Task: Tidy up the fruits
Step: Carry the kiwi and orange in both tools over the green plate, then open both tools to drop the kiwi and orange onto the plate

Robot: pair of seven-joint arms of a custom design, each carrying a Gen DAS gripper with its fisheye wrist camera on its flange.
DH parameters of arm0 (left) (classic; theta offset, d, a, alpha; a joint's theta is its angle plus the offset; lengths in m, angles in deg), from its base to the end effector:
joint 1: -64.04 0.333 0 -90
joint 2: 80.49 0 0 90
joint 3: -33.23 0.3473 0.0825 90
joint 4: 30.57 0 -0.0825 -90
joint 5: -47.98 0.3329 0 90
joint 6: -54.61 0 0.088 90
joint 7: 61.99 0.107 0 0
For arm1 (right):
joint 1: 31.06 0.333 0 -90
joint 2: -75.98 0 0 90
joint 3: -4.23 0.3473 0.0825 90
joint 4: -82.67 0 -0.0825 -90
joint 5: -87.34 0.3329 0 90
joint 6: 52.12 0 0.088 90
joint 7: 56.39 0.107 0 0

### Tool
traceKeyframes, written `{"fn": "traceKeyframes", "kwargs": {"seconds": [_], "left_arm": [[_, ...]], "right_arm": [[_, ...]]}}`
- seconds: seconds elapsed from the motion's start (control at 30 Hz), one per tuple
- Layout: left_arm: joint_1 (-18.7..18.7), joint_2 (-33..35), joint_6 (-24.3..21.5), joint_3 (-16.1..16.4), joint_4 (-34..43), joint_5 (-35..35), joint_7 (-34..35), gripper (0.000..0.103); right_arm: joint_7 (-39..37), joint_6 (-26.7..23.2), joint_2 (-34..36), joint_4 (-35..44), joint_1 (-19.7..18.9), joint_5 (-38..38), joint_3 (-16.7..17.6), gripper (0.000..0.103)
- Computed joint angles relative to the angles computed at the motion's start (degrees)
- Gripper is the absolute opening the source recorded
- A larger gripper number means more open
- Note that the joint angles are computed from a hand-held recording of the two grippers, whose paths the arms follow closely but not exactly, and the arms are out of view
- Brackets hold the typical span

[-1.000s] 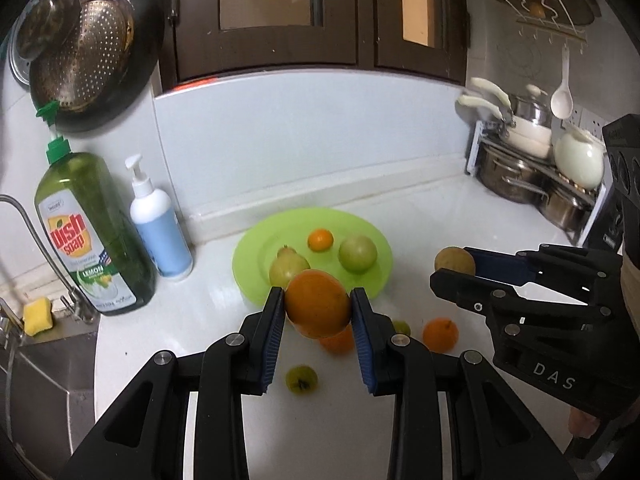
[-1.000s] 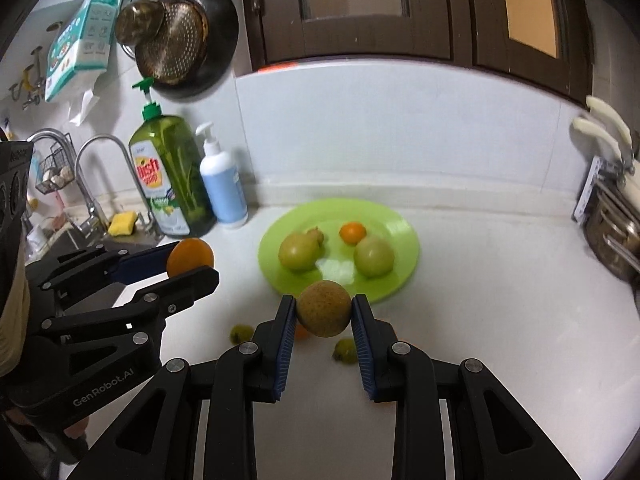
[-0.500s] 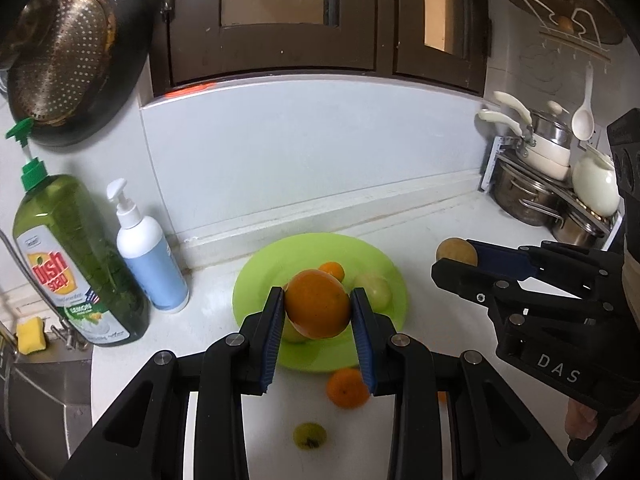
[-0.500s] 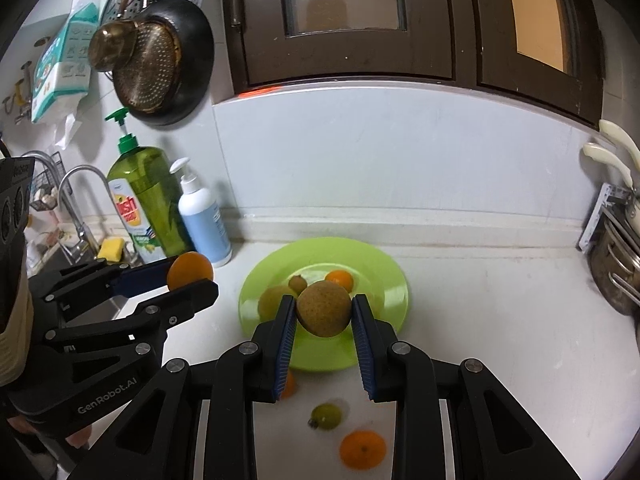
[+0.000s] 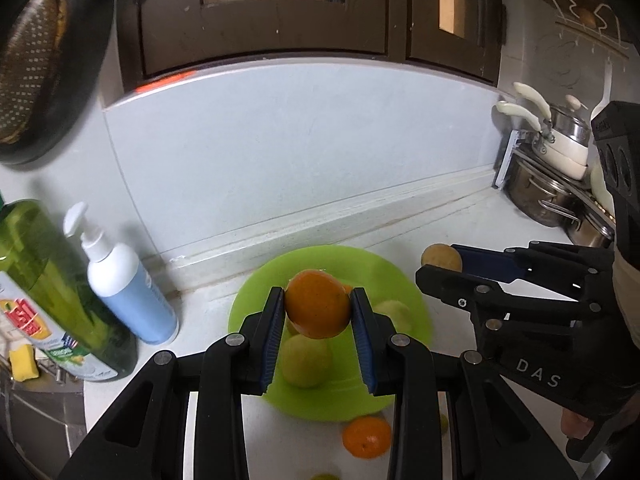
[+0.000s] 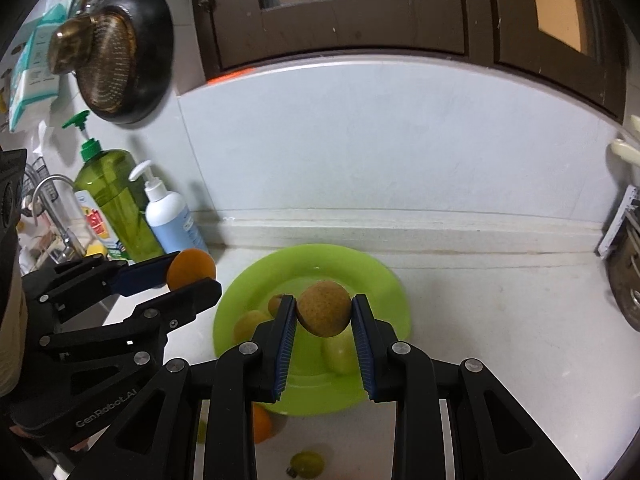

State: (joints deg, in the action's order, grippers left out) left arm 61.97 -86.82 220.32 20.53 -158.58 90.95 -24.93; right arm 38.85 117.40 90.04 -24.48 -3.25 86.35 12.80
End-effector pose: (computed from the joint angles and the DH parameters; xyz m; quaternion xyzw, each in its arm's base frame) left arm 0.4724 -0.1708 0.5511 -0.6434 0.6451 -0.2935 0.2893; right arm 0.5125 0.3660 0.5440 -0.7930 0.4501 -0.1585 0.3788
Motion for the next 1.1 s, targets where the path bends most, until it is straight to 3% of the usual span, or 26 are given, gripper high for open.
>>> {"fn": "traceKeyframes", "kwargs": {"seconds": [0.3, 0.83, 1.1], "left_arm": [[-1.99, 6.83, -0.72, 2.80, 4.52, -5.53, 6.25, 0.033], [-4.78, 16.88, -3.87, 6.05, 11.83, -21.98, 20.35, 0.033], [-5.50, 19.48, -5.71, 6.68, 14.31, -26.14, 23.27, 0.033]], "right_arm": [[-0.70, -5.53, 6.68, 8.91, -0.17, -0.30, -0.83, 0.029], [-1.85, -18.59, 19.05, 26.15, -0.27, 2.63, -1.50, 0.029], [-1.70, -21.06, 20.83, 28.65, 0.08, 2.17, -2.14, 0.029]]}}
